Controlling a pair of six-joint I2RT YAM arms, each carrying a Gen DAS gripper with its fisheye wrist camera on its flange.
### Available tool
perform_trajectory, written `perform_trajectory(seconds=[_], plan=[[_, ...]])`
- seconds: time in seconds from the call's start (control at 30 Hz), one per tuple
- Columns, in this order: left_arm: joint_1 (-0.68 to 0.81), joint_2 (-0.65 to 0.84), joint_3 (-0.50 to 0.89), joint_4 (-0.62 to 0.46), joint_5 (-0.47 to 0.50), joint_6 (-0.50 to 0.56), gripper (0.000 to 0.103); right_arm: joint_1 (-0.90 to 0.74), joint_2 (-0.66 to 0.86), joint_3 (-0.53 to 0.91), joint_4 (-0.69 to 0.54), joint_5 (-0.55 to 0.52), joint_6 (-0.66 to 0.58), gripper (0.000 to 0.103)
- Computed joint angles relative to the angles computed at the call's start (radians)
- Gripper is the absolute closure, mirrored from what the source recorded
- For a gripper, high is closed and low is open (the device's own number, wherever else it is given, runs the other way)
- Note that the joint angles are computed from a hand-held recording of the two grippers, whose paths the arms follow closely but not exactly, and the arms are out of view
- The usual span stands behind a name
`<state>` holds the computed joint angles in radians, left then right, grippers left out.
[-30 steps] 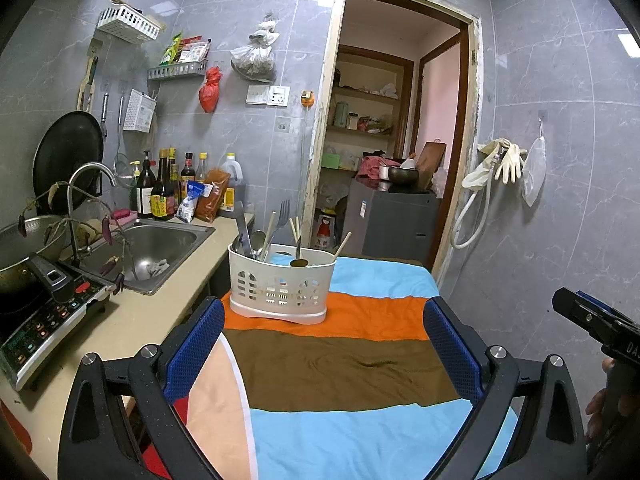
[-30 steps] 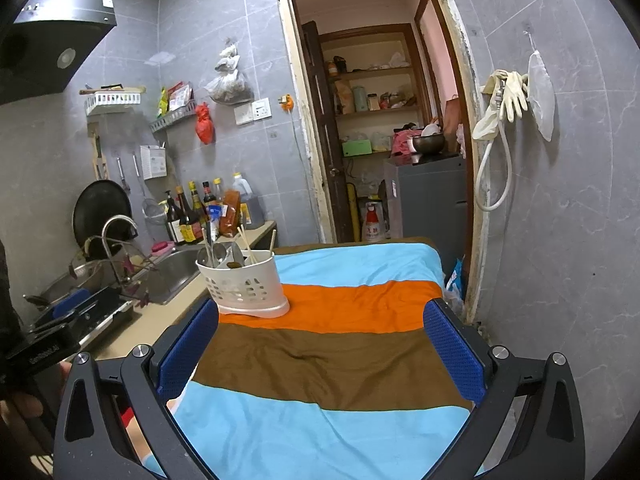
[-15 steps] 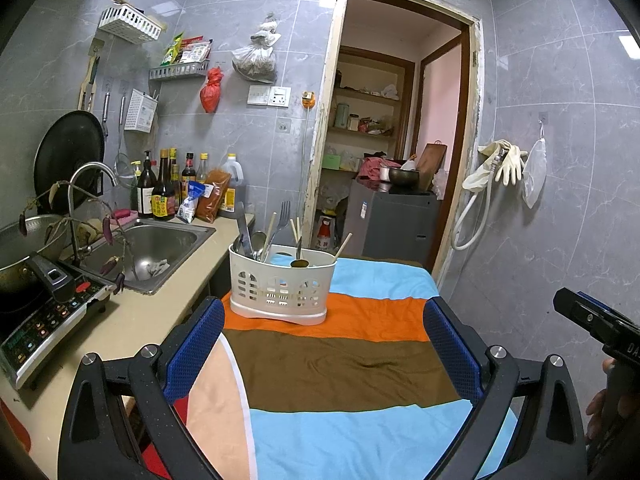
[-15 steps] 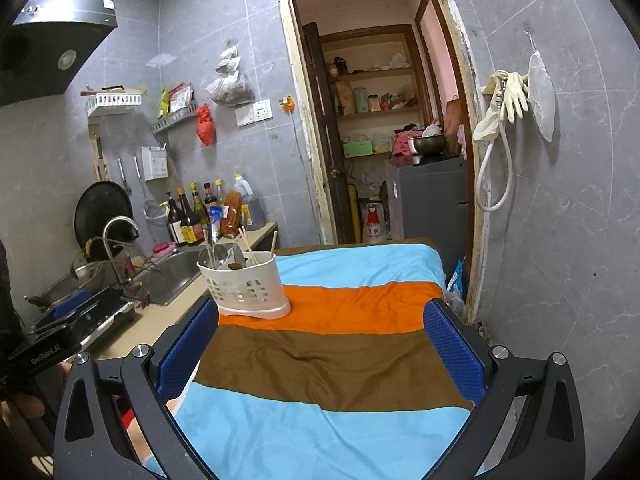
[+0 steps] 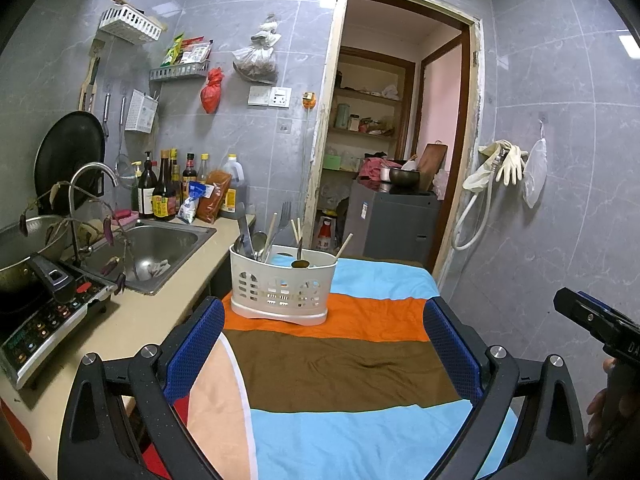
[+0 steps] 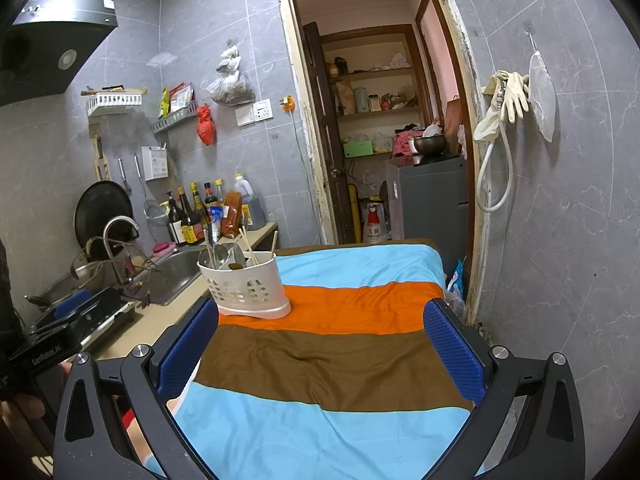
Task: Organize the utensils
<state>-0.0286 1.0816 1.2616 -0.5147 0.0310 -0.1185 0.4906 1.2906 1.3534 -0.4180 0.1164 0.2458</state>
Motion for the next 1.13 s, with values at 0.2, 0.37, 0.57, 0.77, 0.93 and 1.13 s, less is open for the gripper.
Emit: perform_trajectory(seconds=[0.2, 0.37, 0.57, 0.77, 0.93, 1.13], plan=[[0.011, -0.001, -0.005, 0.003, 0.013, 0.006, 0.006, 0.000, 0.000, 0.000, 0.000, -0.001, 0.001, 0.000], [0.012, -0.003, -0.005, 0.005, 0.013, 0.007, 0.006, 0.001, 0.001, 0.001, 0.000, 0.001, 0.001, 0.000], [-0.025, -0.007, 0.004, 0.013, -0.046, -0.001, 0.006, 0.002, 0.001, 0.002, -0.001, 0.001, 0.002, 0.000], [-0.058, -0.005, 0.002, 0.019, -0.097, -0.013, 0.006, 0.020, 0.000, 0.000, 0.000, 0.012, 0.004, 0.000], [-0.067, -0.007, -0.008, 0.027, -0.113, -0.007, 0.006, 0.025, 0.001, -0.002, 0.001, 0.015, 0.006, 0.000], [-0.074, -0.007, -0.014, 0.033, -0.122, -0.005, 0.006, 0.024, 0.001, -0.001, 0.001, 0.014, 0.005, 0.000]])
